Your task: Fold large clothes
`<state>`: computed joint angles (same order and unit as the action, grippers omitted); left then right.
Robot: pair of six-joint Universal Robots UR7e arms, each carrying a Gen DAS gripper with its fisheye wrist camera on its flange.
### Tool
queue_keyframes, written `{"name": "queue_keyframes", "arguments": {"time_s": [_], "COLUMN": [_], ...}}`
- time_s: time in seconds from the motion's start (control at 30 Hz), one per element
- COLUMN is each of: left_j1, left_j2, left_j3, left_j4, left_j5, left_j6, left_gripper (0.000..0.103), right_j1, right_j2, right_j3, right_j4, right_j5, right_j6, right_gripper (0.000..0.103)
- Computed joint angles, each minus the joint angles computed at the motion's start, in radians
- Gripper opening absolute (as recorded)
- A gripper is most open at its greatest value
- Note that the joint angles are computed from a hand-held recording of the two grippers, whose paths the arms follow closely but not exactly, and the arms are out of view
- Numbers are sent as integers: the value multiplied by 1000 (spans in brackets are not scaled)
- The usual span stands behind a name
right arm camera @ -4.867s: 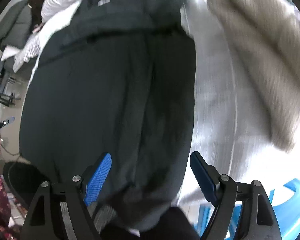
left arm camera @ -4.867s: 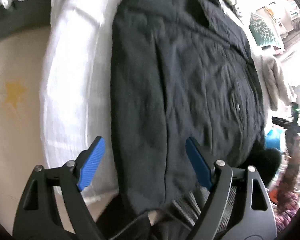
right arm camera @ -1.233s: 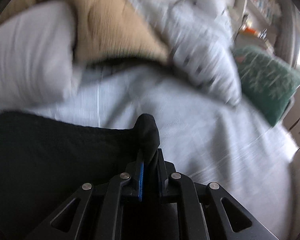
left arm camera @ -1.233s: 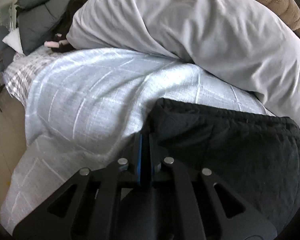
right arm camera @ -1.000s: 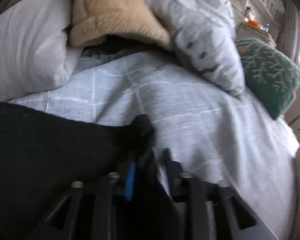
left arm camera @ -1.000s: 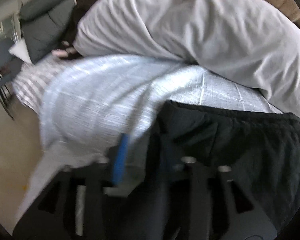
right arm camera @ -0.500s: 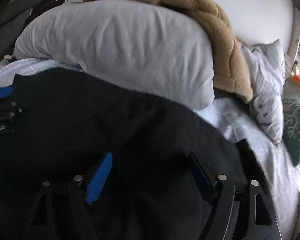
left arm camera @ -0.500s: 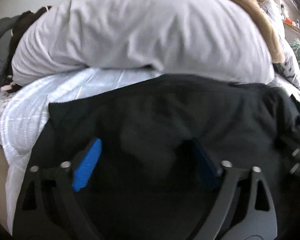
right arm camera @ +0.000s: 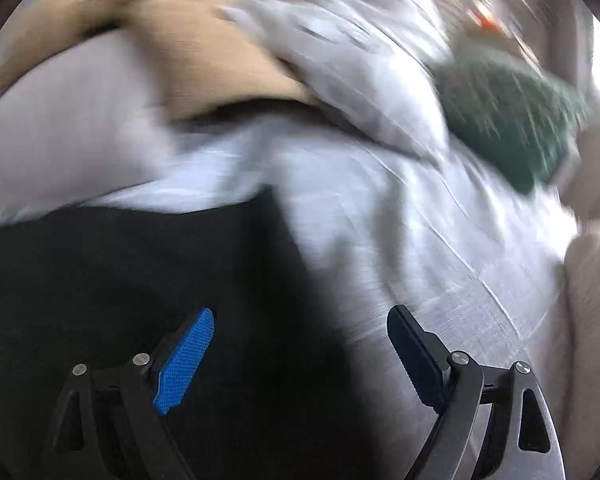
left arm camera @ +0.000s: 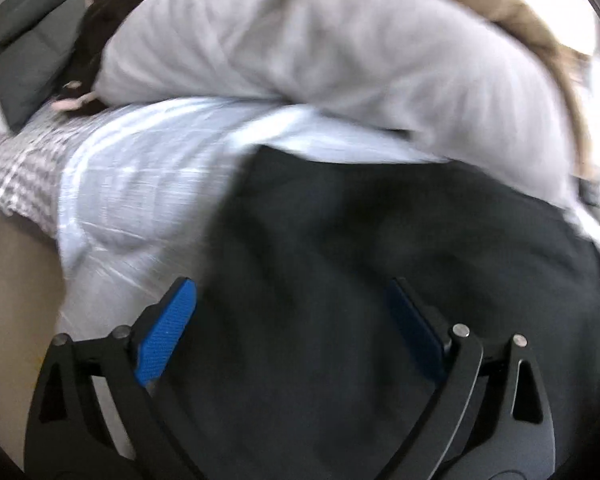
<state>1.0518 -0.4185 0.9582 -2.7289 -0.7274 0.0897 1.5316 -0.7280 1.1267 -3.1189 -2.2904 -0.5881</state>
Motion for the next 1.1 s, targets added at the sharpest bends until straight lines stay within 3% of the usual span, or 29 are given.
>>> {"name": "queue_keyframes", "arguments": {"time_s": [0.1,0.17,0.23,0.3,0.37,0.43,0.47,0.53,0.63,0.8,0.93,1.0,1.1], "left_j1": [-49,-64,-67,-51,-25,-44,-54,-74,-84,-37,26,68,99], "left_j2": [-68,-102,-124,-151,-202,-251,-268,-318,-404,-501,-500,-487,-452], "left_j3": [178,267,321,365,432,487,499,534,609,726,721,728,734], "left_j4": [-73,-67,-19,86,85,109,138,180,167,62,94,15,-116], "left_j5": [-69,-89,-63,-24,-49,-4,4,-7,-89,-272,-376,-447,-474], "left_j6": [-12,-57,-109,-199,-234,-236,-248,-304,-423,-550,-685,-735,-770], "left_gripper": [96,96,96,96,95,92,92,92,92,95,95,95,84], "right_j1": [46,73,80,63,40,16,22,33,33,20,-42,-73,-115], "right_j2": [-41,-45,-71,-113,-174,-243,-244,-276,-370,-463,-512,-522,-506], "right_j3": [146,223,305,379,439,501,504,527,600,692,699,699,695], "right_j4": [10,-3,1,-5,27,20,3,20,97,123,220,241,174], "right_j5": [54,37,6,-21,-47,-68,-120,-165,-78,41,167,228,300], "right_j6": [-27,-39,-20,31,129,175,173,226,379,491,652,728,803], "right_gripper": [90,90,90,90,91,91,91,91,91,91,91,91,91]}}
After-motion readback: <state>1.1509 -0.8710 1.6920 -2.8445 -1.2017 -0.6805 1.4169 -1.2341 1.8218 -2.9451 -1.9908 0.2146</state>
